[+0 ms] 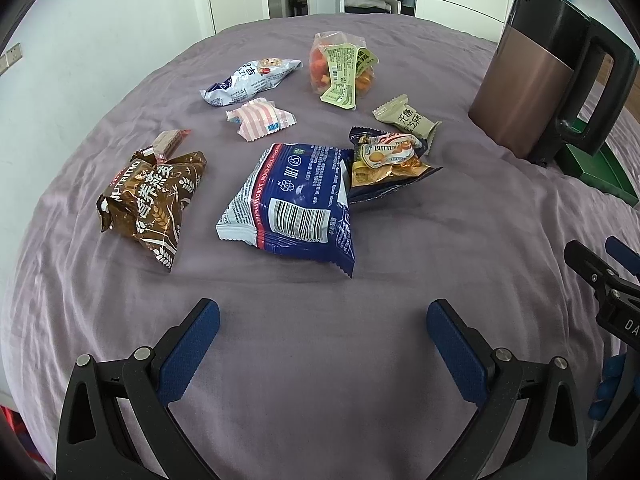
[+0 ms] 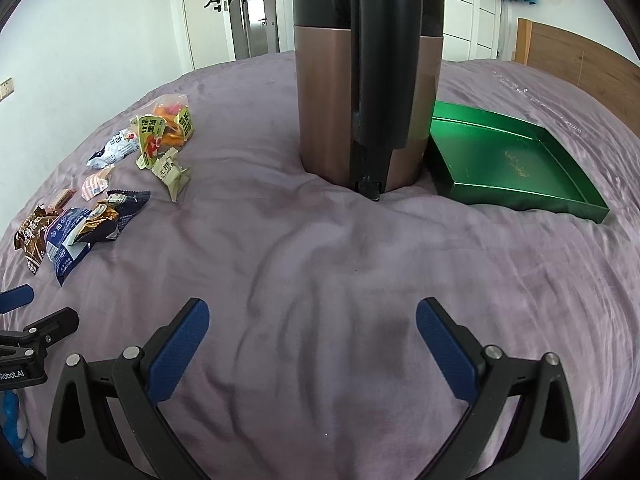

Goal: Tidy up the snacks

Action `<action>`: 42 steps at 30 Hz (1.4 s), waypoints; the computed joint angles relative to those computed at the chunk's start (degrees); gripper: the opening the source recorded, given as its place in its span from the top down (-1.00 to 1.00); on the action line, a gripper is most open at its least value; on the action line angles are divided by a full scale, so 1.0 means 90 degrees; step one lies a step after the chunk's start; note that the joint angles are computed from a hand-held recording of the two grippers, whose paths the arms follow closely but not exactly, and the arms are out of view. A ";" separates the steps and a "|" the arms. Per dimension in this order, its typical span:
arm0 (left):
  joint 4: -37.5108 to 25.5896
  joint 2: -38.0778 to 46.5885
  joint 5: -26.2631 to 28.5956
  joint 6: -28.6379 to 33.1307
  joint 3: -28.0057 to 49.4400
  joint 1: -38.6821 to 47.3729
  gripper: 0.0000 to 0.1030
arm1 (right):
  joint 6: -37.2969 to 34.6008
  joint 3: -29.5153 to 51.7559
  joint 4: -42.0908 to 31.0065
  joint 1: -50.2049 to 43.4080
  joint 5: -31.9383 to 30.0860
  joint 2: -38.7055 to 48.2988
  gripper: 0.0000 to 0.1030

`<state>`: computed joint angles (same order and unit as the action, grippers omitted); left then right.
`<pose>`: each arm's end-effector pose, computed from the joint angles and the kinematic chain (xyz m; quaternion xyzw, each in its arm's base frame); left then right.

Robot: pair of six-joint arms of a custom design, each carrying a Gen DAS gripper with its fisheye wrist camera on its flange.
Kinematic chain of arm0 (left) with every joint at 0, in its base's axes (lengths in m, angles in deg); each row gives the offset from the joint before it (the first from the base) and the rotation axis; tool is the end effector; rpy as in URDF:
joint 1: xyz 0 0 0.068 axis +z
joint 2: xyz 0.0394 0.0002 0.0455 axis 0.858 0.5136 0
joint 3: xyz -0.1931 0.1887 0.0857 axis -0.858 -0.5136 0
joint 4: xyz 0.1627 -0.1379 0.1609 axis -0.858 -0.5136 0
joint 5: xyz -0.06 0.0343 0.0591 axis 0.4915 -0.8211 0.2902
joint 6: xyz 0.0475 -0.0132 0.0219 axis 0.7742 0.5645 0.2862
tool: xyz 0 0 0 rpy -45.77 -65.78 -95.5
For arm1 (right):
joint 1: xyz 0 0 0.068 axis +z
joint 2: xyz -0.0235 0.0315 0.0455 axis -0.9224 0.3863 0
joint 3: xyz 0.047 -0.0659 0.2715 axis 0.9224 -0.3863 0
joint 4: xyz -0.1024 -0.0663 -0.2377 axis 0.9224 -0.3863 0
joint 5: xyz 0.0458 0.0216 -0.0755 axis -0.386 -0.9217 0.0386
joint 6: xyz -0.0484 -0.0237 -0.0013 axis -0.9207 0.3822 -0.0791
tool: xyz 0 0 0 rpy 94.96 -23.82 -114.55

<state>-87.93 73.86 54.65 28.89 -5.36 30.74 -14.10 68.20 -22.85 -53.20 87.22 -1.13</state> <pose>0.2509 -0.1228 0.1262 -0.0172 0.9554 0.0194 0.2942 0.2286 0.0561 0.1275 -0.0467 0.9251 0.0568 0.3727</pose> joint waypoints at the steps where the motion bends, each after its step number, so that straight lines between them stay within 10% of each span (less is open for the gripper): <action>1: -0.0001 0.0005 0.0002 -0.0004 0.0004 0.0001 -0.97 | 0.0005 -0.0005 0.0005 0.0000 -0.0002 -0.0005 -1.00; 42: -0.0063 -0.0076 0.0054 0.0053 -0.0002 0.0060 -0.97 | -0.0017 -0.0044 -0.0078 -0.0057 -0.0021 -0.0138 -1.00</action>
